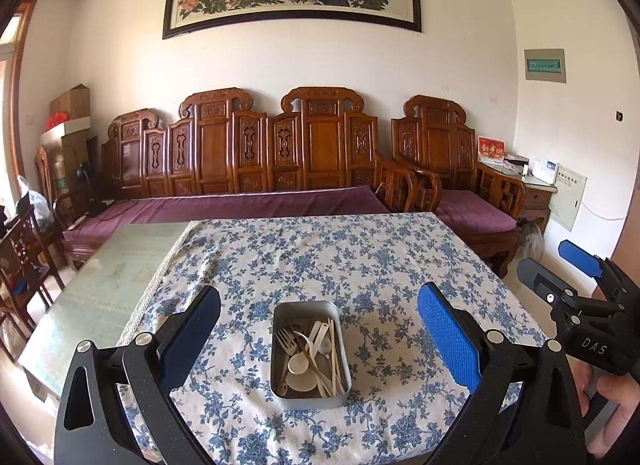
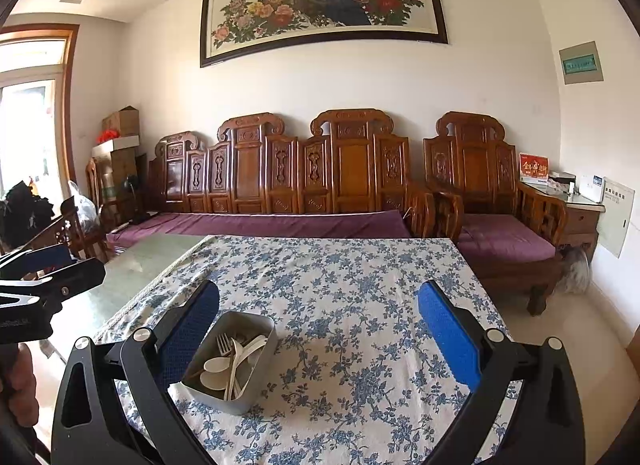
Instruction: Organize utensils
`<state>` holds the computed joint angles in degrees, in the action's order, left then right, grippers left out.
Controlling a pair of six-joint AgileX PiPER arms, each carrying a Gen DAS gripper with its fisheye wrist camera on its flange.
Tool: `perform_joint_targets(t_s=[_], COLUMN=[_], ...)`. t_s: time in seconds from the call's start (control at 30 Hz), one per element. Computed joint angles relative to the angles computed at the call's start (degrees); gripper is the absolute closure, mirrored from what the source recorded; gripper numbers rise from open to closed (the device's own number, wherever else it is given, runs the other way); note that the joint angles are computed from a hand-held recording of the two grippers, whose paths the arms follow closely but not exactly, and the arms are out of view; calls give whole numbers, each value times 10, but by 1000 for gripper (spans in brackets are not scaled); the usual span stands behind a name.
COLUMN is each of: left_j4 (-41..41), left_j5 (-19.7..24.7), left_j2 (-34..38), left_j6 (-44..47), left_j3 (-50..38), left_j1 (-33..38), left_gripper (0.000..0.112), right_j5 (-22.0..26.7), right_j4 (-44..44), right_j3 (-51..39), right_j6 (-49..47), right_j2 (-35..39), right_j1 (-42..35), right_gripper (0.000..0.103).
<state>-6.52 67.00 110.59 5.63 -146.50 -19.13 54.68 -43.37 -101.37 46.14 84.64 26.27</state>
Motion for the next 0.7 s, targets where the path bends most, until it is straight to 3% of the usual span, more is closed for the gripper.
perform_joint_targets(t_s=[0.7], left_j4=[5], left_j5=[-13], left_j2=[-10], left_j6=[-5], left_j3=[26], left_j1=[-5], left_gripper=[17], right_j5=[-10], right_j4=[6], right_j3=[10], right_j6=[5], right_j2=[2], right_j1=[-6], right_gripper=[3])
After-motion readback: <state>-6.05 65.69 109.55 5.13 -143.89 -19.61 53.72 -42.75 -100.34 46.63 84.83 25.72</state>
